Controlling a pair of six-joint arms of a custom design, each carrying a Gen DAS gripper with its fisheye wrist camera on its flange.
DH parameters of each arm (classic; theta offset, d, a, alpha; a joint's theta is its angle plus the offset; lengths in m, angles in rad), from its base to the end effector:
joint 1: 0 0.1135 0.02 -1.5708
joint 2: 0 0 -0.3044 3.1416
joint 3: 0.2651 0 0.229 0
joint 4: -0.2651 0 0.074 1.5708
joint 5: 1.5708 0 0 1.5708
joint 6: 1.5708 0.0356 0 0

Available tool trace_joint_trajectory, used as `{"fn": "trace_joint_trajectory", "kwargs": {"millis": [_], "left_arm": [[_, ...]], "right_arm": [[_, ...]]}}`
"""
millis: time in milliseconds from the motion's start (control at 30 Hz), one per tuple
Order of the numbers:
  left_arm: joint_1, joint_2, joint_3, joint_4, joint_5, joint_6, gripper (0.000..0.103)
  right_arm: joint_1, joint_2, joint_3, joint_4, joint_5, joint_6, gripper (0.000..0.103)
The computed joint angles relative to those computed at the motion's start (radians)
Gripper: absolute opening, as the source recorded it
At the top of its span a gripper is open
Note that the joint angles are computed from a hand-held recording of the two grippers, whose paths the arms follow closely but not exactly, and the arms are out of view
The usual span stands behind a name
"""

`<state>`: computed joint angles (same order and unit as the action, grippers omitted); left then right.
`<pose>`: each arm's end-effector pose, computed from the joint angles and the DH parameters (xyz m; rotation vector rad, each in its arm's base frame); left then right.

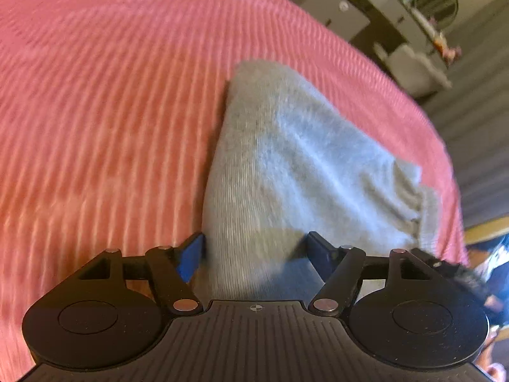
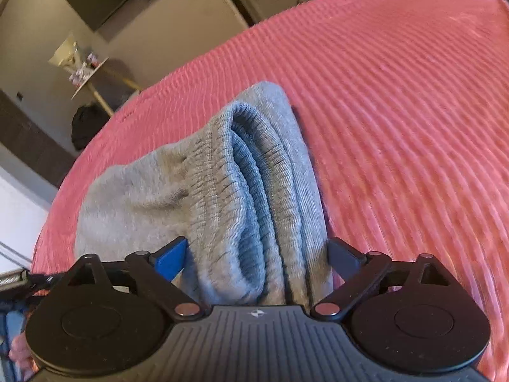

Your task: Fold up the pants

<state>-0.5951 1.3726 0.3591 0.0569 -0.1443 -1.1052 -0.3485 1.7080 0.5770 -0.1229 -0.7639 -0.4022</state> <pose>0.1609 -0.1027 0.1668 -0.7103 2.4891 -0.4932 0.2350 -0.0592 0.1459 -0.2246 2.4628 0.7777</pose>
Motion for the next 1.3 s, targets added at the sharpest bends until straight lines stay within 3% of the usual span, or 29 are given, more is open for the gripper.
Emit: {"fn": "trace_joint_trajectory", "kwargs": {"millis": [133,267,333,433,500,533,600,667,700,733,833,1033,1100,1167,1200,1233,1300], "left_arm": [[0.083,0.117,-0.017,0.161,0.092,0.079,0.083],[0.138,0.200,0.012,0.221,0.136,0.177,0.087],[0.155,0.201,0.009,0.251,0.149,0.196,0.063],[0.141,0.173,0.009,0.244,0.140,0.255,0.047],[0.132,0.184,-0.012,0.285,0.130,0.294,0.052],[0.128,0.216,-0.003,0.298,0.118,0.298,0.065],[0.127,0.246,-0.010,0.334,0.114,0.267,0.073],[0.113,0.250,0.033,0.279,0.089,0.228,0.063],[0.103,0.235,0.045,0.258,0.078,0.232,0.049],[0.079,0.210,0.060,0.218,0.044,0.253,0.037],[0.041,0.125,0.073,0.156,-0.013,0.276,0.031],[0.019,-0.020,0.165,0.042,-0.086,0.308,0.030],[0.018,-0.021,0.215,-0.002,-0.144,0.360,0.033],[0.034,-0.003,0.283,-0.115,-0.213,0.320,0.047],[0.036,0.006,0.311,-0.175,-0.255,0.286,0.051],[0.036,0.008,0.327,-0.217,-0.283,0.265,0.050],[0.010,-0.010,0.313,-0.256,-0.312,0.242,0.054]], "right_arm": [[0.019,0.098,0.089,-0.064,-0.023,-0.013,0.098],[0.071,0.130,0.072,0.036,-0.035,0.020,0.098],[0.101,0.110,0.034,0.110,-0.019,0.035,0.080],[0.091,0.067,0.010,0.095,-0.051,0.007,0.069],[0.075,0.062,0.029,0.041,-0.068,-0.037,0.070],[0.074,0.065,0.037,0.022,-0.056,-0.047,0.075],[0.107,0.074,0.046,0.038,-0.025,0.002,0.084],[0.159,0.073,0.021,0.111,0.021,0.079,0.086],[0.186,0.055,0.001,0.154,0.057,0.121,0.084],[0.212,0.027,-0.027,0.199,0.095,0.159,0.073],[0.232,-0.098,-0.091,0.248,0.117,0.168,0.057],[0.250,-0.287,-0.029,0.121,0.041,0.216,0.055],[0.268,-0.310,0.011,0.116,0.053,0.259,0.056],[0.274,-0.300,0.047,0.149,0.081,0.318,0.068],[0.277,-0.287,0.071,0.154,0.114,0.349,0.088],[0.283,-0.273,0.102,0.144,0.184,0.377,0.098],[0.290,-0.277,0.111,0.150,0.310,0.407,0.098]]}}
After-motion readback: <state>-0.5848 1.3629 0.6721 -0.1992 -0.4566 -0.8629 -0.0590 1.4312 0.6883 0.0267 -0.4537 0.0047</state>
